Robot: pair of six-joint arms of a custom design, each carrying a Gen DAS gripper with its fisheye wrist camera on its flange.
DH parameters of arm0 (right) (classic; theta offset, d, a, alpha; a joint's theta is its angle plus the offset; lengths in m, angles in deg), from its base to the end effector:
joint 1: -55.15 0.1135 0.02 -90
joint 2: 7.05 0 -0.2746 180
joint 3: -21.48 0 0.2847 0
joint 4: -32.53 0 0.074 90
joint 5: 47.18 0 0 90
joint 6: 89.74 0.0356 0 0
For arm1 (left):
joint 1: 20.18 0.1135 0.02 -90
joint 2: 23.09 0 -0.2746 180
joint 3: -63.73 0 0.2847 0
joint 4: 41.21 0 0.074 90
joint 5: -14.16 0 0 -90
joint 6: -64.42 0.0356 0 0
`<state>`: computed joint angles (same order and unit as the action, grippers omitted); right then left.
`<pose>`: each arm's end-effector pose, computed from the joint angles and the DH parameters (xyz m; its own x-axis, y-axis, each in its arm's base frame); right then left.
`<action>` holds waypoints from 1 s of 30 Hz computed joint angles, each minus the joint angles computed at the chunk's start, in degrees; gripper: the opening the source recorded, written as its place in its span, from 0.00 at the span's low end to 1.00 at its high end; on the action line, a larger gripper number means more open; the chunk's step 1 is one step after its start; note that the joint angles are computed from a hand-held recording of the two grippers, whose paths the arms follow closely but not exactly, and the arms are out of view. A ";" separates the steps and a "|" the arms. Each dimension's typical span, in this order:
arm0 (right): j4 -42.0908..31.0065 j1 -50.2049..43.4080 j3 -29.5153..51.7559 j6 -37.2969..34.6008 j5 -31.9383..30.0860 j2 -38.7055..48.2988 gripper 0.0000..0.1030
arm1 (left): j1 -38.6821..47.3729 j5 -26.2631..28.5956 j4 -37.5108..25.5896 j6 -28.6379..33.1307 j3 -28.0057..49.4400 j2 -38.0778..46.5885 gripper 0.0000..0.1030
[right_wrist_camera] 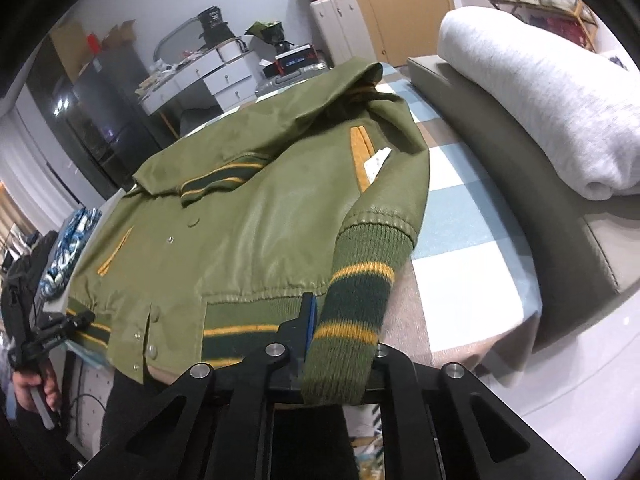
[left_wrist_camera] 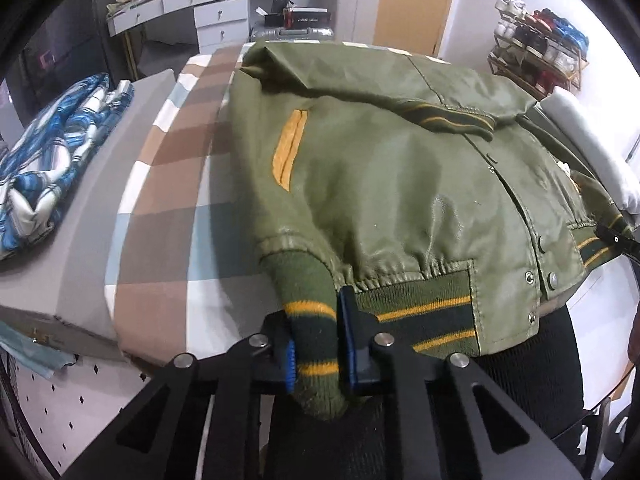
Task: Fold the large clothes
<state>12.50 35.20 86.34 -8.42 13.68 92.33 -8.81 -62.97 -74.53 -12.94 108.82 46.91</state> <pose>0.3446 -0.1066 0.1375 -0.7619 0.1363 -0.6332 -0.0834 0.9488 0.3046 0.2384 0.0398 0.1592 -0.8302 0.0507 -0.5552 0.1070 0.9918 -0.0696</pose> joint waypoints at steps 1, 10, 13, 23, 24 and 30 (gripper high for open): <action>-0.39 -0.43 -0.25 -0.29 -0.14 -0.25 0.08 | -0.35 -0.37 0.23 0.28 -0.78 -1.37 0.08; -5.30 -3.40 -3.23 -4.98 -3.47 -5.63 0.07 | 1.21 2.01 -1.08 2.05 -2.76 -4.77 0.05; -6.89 -3.65 -0.28 -4.52 -5.95 -2.40 0.07 | 3.65 6.80 -0.85 0.62 -0.35 -0.49 0.06; -2.69 -2.89 -1.02 -0.59 -8.84 -0.98 0.07 | 0.78 2.85 2.07 -0.82 -1.55 0.30 0.06; -1.68 -3.35 -2.41 -0.69 -9.23 -2.25 0.07 | 1.55 3.61 1.81 -0.81 -1.77 -0.08 0.06; -3.12 -8.39 -7.88 -1.95 -18.89 -9.27 0.06 | 6.54 9.21 -6.27 2.93 -2.22 -6.33 0.04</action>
